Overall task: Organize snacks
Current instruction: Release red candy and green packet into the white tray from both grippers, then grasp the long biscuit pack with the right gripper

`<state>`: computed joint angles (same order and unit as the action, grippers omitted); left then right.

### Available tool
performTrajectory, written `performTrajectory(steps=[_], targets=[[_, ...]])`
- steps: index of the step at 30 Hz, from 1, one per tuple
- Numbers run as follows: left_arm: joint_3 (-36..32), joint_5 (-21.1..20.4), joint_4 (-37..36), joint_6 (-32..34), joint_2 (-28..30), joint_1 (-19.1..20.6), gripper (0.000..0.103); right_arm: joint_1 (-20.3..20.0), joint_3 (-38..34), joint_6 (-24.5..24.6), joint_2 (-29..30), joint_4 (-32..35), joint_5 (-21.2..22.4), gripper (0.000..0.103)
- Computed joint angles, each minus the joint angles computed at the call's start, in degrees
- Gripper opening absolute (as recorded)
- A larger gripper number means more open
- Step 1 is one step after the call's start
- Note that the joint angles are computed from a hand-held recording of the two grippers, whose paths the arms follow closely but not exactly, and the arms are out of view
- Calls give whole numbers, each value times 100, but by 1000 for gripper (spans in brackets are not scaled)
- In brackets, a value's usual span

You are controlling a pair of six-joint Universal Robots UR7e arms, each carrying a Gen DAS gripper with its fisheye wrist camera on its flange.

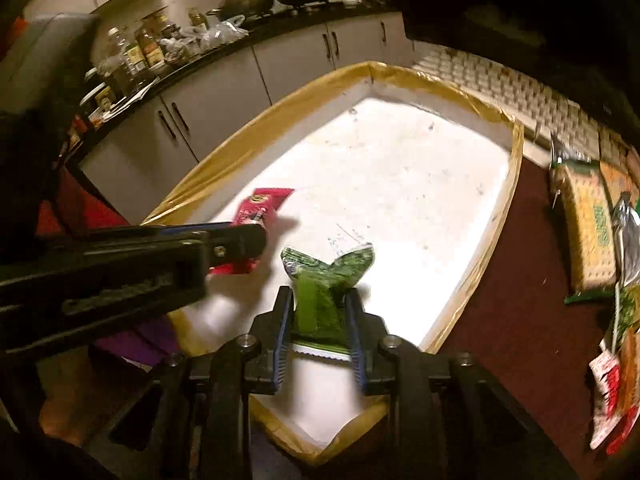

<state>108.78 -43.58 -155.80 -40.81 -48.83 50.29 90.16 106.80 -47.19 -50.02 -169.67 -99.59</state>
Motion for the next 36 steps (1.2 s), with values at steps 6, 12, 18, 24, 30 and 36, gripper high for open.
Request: performTrajectory(steps=[6,12,18,24,30,36], targets=[[370,428,-1181,505,-15,-414,64,-240,247,268,-487,-70,801,51],[393,151,-2098,1211,227,-869,79,-859,887,391,-1505,-390,1824,62],[-9,406,-1268,913,680,-1168,79,-1397,1259,712,-2009,-981,1729,63],[-94,656,-507,315,805,-1432,79,-1797,1465,868,-2448,-968,1814,63],[-227,1027,338,-249,849,-1575,79,-1885,1333,1024,-2489,-724,1826,63],[-290,1108,406,-280,901,-1496,79,-1913,1332,1116,-2425,-749,1718,63]])
